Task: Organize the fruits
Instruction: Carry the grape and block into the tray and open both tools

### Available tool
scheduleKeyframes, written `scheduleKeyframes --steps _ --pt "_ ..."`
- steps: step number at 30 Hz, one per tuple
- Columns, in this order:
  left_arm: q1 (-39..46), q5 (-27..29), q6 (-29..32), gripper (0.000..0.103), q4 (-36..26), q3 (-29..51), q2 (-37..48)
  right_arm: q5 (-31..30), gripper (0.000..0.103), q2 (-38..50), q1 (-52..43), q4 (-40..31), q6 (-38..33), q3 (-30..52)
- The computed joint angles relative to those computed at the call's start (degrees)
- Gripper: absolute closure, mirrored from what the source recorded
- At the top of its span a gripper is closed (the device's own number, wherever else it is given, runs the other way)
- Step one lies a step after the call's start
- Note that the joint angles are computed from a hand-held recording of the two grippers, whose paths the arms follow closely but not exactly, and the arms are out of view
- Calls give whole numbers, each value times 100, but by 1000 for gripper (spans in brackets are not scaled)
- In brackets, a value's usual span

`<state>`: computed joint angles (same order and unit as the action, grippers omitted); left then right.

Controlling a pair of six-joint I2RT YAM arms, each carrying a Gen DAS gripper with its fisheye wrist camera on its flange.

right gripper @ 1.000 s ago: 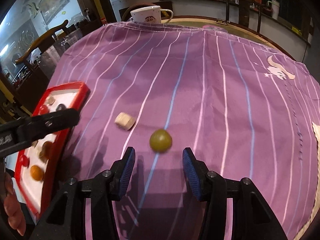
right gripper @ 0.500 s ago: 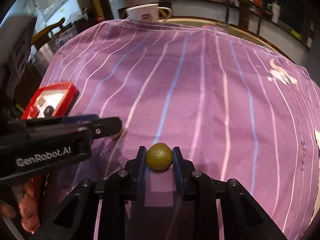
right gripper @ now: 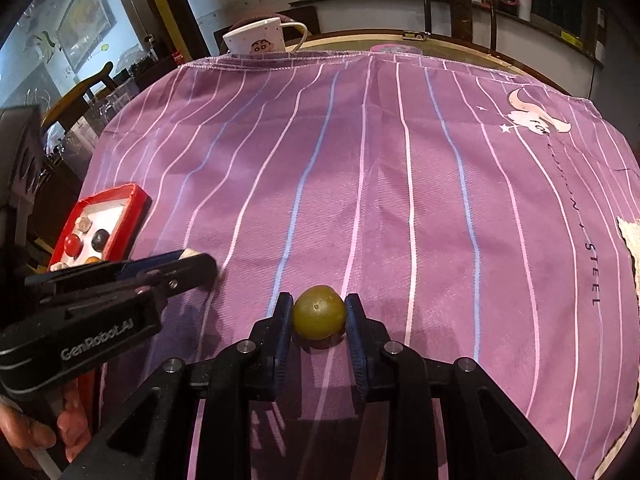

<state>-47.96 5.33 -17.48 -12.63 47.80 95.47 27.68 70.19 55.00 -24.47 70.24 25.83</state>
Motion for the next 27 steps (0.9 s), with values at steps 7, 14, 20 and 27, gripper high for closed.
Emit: scheduleKeyframes --steps 7,14,20,27 --pt "192 -13 -249 79 -366 -707 -1280 215 74 -111 645 -607 538 394" --pt "968 80 -140 79 -1251 -1328 -2966 348 74 381 1192 -830 825 1078" --pt "2322 329 665 79 -2222 -1642 -4203 469 74 1137 1530 -871 574 2066" --pt "4433 865 2157 79 -3020 -1749 -4834 462 74 2132 1772 -875 173 3294"
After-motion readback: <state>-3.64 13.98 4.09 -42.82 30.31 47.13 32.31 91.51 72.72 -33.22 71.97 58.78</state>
